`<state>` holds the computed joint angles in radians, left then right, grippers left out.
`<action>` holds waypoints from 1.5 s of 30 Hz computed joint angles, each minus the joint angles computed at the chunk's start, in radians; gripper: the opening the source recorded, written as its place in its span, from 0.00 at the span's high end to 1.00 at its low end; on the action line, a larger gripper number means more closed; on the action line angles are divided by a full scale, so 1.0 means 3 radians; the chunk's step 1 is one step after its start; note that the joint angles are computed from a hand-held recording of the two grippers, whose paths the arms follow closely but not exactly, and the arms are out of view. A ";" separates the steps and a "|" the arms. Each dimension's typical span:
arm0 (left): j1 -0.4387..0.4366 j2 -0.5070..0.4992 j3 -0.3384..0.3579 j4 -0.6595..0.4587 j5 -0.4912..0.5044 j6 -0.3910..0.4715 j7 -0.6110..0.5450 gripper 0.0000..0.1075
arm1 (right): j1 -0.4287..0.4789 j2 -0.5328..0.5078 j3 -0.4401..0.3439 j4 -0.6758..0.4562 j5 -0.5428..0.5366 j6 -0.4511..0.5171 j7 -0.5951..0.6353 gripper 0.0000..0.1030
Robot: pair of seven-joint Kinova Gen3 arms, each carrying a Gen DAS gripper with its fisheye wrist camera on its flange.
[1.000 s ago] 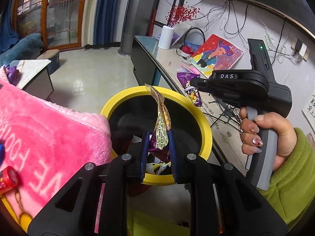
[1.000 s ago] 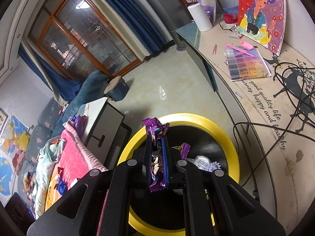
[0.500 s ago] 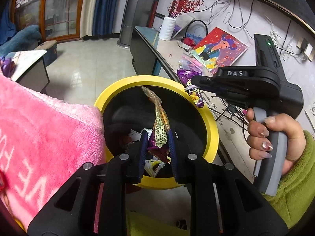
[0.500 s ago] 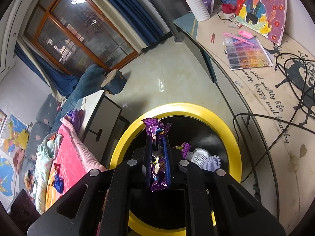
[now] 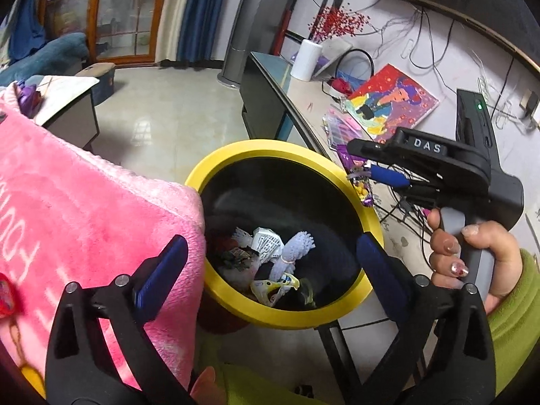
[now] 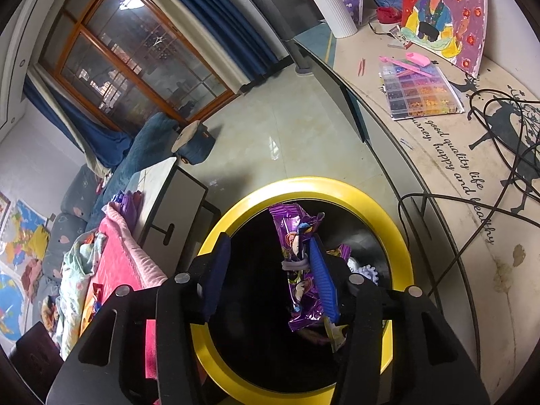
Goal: Collect trash
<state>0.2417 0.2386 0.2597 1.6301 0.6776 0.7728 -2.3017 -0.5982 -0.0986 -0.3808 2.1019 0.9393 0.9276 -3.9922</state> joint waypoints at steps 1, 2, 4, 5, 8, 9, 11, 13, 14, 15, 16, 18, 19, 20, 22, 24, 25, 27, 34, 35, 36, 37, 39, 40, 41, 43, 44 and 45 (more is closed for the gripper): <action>-0.0005 -0.0016 -0.0009 0.0011 0.0005 -0.0018 0.0014 0.15 | -0.0006 0.0003 -0.0007 -0.0013 -0.0005 0.0026 0.0011 0.51; -0.0012 -0.0027 -0.0015 0.0022 0.0010 -0.0030 0.0014 0.15 | -0.0007 0.0001 -0.0006 -0.0017 -0.0003 0.0034 0.0022 0.50; -0.0030 -0.0055 -0.0028 0.0041 0.0025 -0.0054 0.0013 0.15 | -0.0020 0.0012 -0.0017 -0.0047 -0.0005 0.0089 0.0044 0.49; -0.0042 -0.0070 -0.0034 0.0050 0.0037 -0.0062 0.0012 0.15 | -0.0026 0.0017 -0.0017 -0.0061 -0.0003 0.0100 0.0055 0.49; -0.0076 -0.0110 -0.0050 0.0082 0.0076 -0.0086 -0.0020 0.14 | -0.0050 0.0036 -0.0014 -0.0105 -0.0006 0.0121 0.0094 0.49; -0.0092 -0.0133 -0.0057 0.0099 0.0100 -0.0102 -0.0037 0.14 | -0.0059 0.0042 -0.0013 -0.0118 0.0001 0.0119 0.0111 0.49; -0.0091 -0.0164 -0.0072 0.0115 0.0104 -0.0128 -0.0026 0.15 | -0.0082 0.0064 -0.0015 -0.0168 0.0008 0.0146 0.0175 0.48; -0.0114 -0.0207 -0.0095 0.0136 0.0132 -0.0154 -0.0035 0.15 | -0.0112 0.0088 -0.0017 -0.0215 0.0028 0.0176 0.0226 0.48; -0.0131 -0.0221 -0.0106 0.0141 0.0151 -0.0156 -0.0048 0.15 | -0.0130 0.0103 -0.0017 -0.0248 0.0038 0.0198 0.0268 0.48; -0.0140 -0.0240 -0.0122 0.0149 0.0156 -0.0171 -0.0041 0.15 | -0.0149 0.0116 -0.0017 -0.0278 0.0048 0.0215 0.0299 0.48; -0.0149 -0.0257 -0.0137 0.0158 0.0157 -0.0185 -0.0035 0.15 | -0.0170 0.0129 -0.0016 -0.0308 0.0061 0.0228 0.0332 0.48; -0.0150 -0.0309 -0.0175 0.0193 0.0115 -0.0276 0.0011 0.15 | -0.0215 0.0162 -0.0015 -0.0376 0.0086 0.0268 0.0399 0.48; -0.0152 -0.0336 -0.0194 0.0210 0.0089 -0.0327 0.0043 0.15 | -0.0240 0.0182 -0.0015 -0.0411 0.0104 0.0281 0.0425 0.47; -0.0175 -0.0360 -0.0211 0.0231 0.0105 -0.0361 0.0043 0.15 | -0.0267 0.0204 -0.0012 -0.0450 0.0120 0.0290 0.0452 0.47; -0.0224 -0.0384 -0.0247 0.0241 0.0126 -0.0369 0.0059 0.14 | -0.0311 0.0249 0.0012 -0.0528 0.0137 0.0250 0.0568 0.47; -0.0258 -0.0420 -0.0286 0.0261 0.0104 -0.0400 0.0109 0.14 | -0.0367 0.0313 0.0030 -0.0620 0.0162 0.0228 0.0694 0.46; -0.0277 -0.0447 -0.0309 0.0280 0.0088 -0.0435 0.0128 0.14 | -0.0395 0.0342 0.0043 -0.0659 0.0174 0.0212 0.0751 0.46; -0.0310 -0.0496 -0.0348 0.0320 0.0055 -0.0518 0.0143 0.15 | -0.0456 0.0413 0.0070 -0.0756 0.0200 0.0174 0.0881 0.46; -0.0501 -0.0586 -0.0490 0.0355 0.0149 -0.0569 0.0092 0.15 | -0.0712 0.0688 0.0203 -0.1128 0.0171 0.0093 0.1427 0.44; -0.0533 -0.0591 -0.0510 0.0356 0.0180 -0.0556 0.0076 0.15 | -0.0754 0.0729 0.0225 -0.1178 0.0165 0.0093 0.1480 0.44; -0.0559 -0.0598 -0.0525 0.0358 0.0202 -0.0545 0.0065 0.15 | -0.0798 0.0784 0.0243 -0.1237 0.0157 0.0075 0.1548 0.44; -0.0580 -0.0602 -0.0541 0.0358 0.0213 -0.0538 0.0064 0.15 | -0.0840 0.0832 0.0268 -0.1290 0.0150 0.0058 0.1616 0.44; -0.0627 -0.0615 -0.0570 0.0363 0.0245 -0.0524 0.0047 0.15 | -0.0919 0.0918 0.0316 -0.1396 0.0121 0.0025 0.1786 0.44; -0.0649 -0.0616 -0.0584 0.0362 0.0261 -0.0510 0.0041 0.15 | -0.0956 0.0965 0.0339 -0.1456 0.0101 0.0007 0.1894 0.44; -0.0669 -0.0616 -0.0594 0.0363 0.0283 -0.0496 0.0021 0.15 | -0.0996 0.0991 0.0367 -0.1486 0.0091 -0.0008 0.1955 0.44; -0.0716 -0.0621 -0.0622 0.0371 0.0319 -0.0477 -0.0014 0.15 | -0.1079 0.1075 0.0411 -0.1588 0.0073 -0.0054 0.2118 0.44; -0.0732 -0.0625 -0.0631 0.0374 0.0327 -0.0479 -0.0022 0.15 | -0.1121 0.1104 0.0438 -0.1627 0.0064 -0.0063 0.2172 0.44; -0.0743 -0.0622 -0.0637 0.0373 0.0326 -0.0483 -0.0018 0.15 | -0.1170 0.1142 0.0464 -0.1677 0.0070 -0.0057 0.2233 0.44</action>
<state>0.0188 0.0521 0.0685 1.7419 0.7754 0.6280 -2.3073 -0.9493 0.2439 -0.2415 1.5989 0.9603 0.9104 -3.3224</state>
